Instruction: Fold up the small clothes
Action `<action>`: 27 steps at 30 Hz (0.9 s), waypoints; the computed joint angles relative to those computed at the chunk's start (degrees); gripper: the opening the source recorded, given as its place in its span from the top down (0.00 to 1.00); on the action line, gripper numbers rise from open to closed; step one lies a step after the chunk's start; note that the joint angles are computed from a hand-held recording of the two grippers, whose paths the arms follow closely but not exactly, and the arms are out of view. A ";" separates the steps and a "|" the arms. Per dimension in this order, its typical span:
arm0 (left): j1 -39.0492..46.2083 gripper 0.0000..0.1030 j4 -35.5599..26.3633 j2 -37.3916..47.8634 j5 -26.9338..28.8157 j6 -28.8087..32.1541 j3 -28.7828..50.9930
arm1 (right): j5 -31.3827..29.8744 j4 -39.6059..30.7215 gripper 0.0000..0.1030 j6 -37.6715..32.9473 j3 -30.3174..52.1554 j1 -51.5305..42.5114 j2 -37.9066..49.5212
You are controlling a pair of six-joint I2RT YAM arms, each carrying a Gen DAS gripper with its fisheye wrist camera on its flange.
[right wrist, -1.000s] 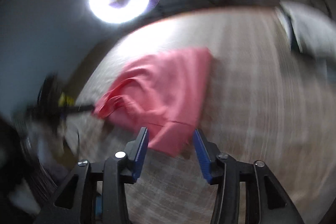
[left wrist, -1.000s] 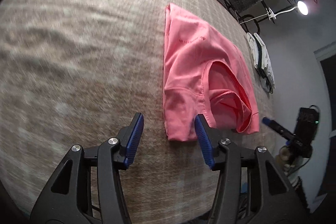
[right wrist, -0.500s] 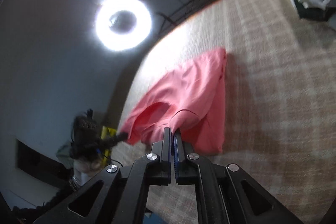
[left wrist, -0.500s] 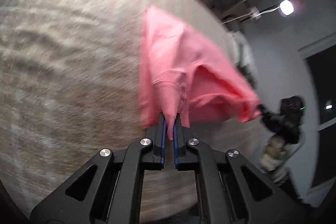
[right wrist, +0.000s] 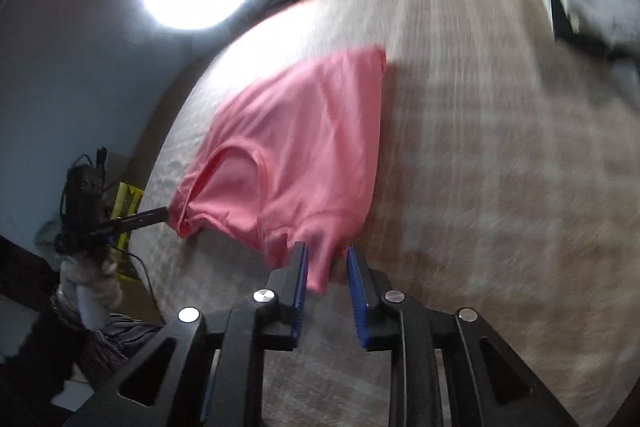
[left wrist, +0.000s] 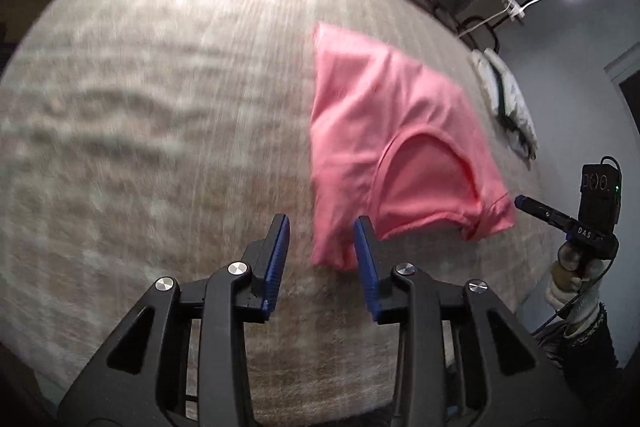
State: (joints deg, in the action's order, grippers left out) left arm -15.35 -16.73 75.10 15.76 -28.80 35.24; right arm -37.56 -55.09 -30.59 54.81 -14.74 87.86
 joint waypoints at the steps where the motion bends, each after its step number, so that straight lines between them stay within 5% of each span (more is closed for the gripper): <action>1: -0.81 0.68 0.26 0.05 -1.30 -0.56 0.77 | -1.29 0.49 0.67 0.50 0.77 -0.13 -0.31; 9: -2.61 0.68 4.55 11.04 -3.91 -2.67 11.16 | -2.81 14.26 0.58 16.91 8.93 5.57 10.63; 15: -1.15 0.68 6.00 20.76 -3.37 -1.83 18.92 | -2.54 18.08 0.59 24.73 16.90 8.35 21.82; 20: 2.97 0.68 7.97 28.25 -0.34 -6.85 24.08 | -4.62 19.40 0.61 29.55 21.20 8.95 28.26; 27: 5.82 0.73 10.81 38.40 6.87 -10.53 30.18 | -7.21 19.84 0.95 30.97 23.68 8.84 31.77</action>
State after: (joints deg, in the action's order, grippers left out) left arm -9.52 -5.92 113.51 22.63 -39.33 65.43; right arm -44.77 -35.25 0.38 78.49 -5.90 119.62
